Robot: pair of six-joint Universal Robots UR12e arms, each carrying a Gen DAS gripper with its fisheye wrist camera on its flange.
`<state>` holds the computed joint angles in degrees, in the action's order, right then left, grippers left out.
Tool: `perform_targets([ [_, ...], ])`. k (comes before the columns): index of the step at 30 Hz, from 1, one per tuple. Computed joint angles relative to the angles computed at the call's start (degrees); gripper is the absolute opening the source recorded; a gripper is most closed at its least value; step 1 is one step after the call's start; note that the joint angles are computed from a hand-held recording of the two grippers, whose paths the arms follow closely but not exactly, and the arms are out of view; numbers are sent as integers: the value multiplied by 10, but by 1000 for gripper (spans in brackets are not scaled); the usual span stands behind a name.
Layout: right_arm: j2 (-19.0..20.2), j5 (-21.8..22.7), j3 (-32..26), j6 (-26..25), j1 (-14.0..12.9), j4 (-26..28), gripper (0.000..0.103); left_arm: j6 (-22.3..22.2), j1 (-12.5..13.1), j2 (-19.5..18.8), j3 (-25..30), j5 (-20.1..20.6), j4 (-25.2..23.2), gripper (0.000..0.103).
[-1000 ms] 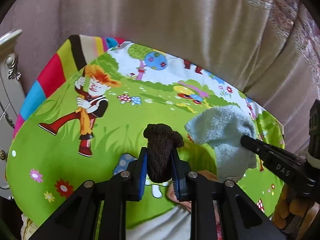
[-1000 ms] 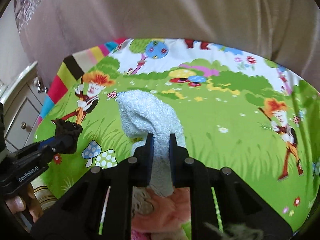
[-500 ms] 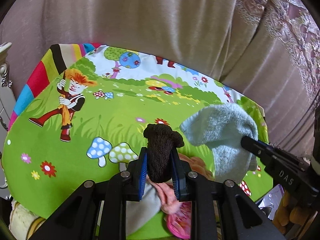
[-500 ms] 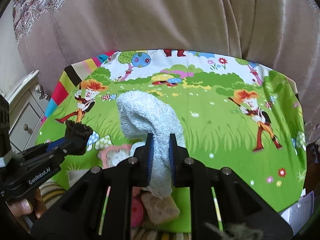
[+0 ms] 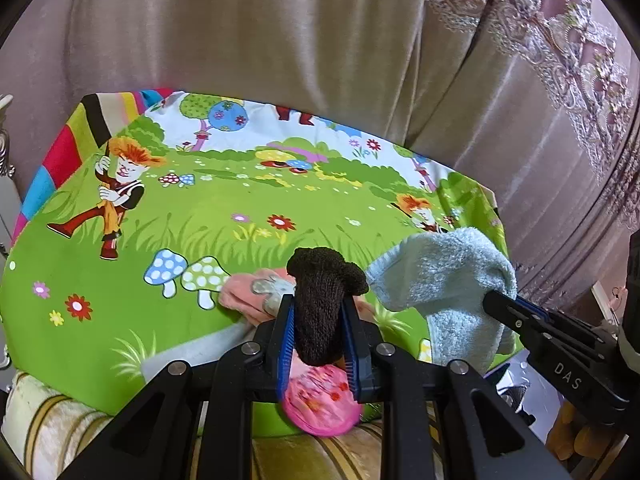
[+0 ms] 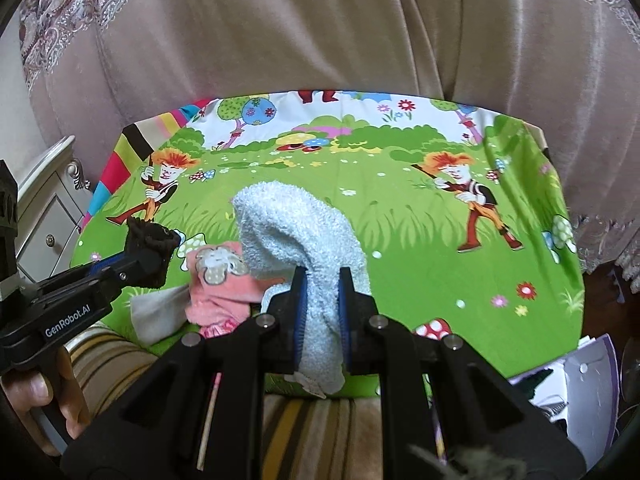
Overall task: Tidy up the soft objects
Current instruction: 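Carry the brown sock and light blue towel over the purple box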
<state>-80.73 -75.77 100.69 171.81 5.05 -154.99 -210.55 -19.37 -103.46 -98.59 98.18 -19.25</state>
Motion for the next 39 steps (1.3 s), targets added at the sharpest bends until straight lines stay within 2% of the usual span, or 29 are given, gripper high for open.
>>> perform_targets([
  [11,-39,0,37,8,-24,-11,17,17,-25,0,7,-14,-1,23],
  [21,-79,-11,70,15,-55,-22,17,34,-47,-7,23,-55,-10,23],
  [39,-137,-62,132,61,-156,-25,18,94,-94,-53,92,-135,-66,23],
])
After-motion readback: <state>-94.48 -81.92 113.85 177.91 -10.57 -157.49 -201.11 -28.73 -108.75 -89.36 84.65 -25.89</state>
